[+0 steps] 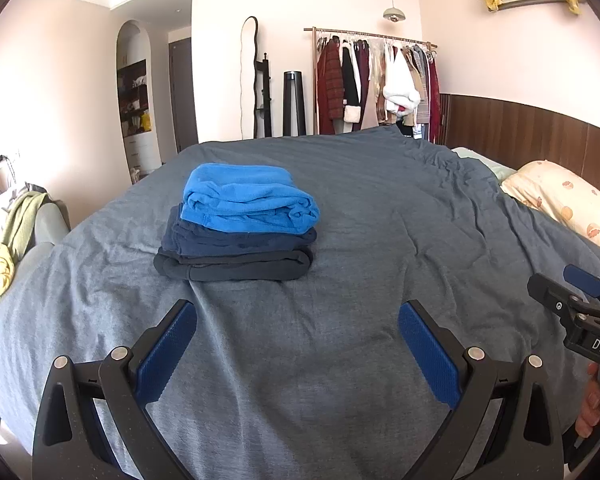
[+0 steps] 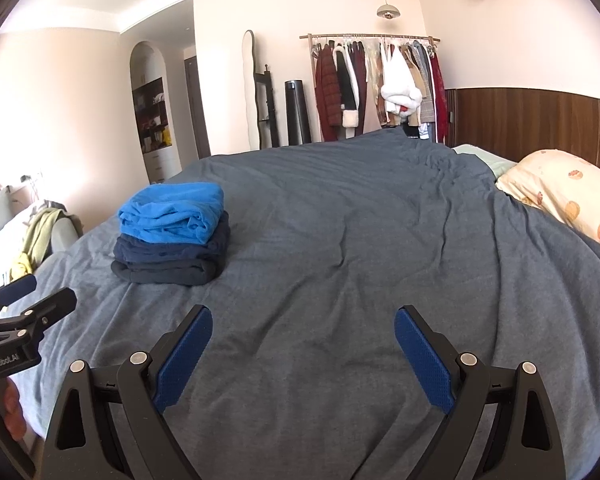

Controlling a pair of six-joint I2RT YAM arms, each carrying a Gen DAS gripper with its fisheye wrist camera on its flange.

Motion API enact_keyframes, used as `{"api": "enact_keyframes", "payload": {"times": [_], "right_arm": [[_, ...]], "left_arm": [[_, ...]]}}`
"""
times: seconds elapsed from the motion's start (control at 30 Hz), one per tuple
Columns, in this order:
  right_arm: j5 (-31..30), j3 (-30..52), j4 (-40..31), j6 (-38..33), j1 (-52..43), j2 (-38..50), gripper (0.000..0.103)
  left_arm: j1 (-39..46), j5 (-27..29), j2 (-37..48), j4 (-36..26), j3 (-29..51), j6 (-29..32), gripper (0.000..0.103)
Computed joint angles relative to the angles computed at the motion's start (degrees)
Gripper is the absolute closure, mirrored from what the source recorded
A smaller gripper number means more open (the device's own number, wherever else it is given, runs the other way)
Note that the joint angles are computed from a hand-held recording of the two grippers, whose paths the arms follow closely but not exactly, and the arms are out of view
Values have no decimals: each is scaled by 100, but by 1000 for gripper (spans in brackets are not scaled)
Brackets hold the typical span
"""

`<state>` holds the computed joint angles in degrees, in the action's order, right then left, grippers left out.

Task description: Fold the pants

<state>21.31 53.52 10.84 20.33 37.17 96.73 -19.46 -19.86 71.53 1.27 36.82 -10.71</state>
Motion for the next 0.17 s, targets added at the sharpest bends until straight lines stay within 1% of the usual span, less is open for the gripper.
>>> {"api": "enact_keyframes", "payload": {"times": [0.17], "right_arm": [[-77, 24, 8, -57, -71, 54, 10]], "left_arm": [[-4, -48, 22, 15, -8, -14, 0]]}}
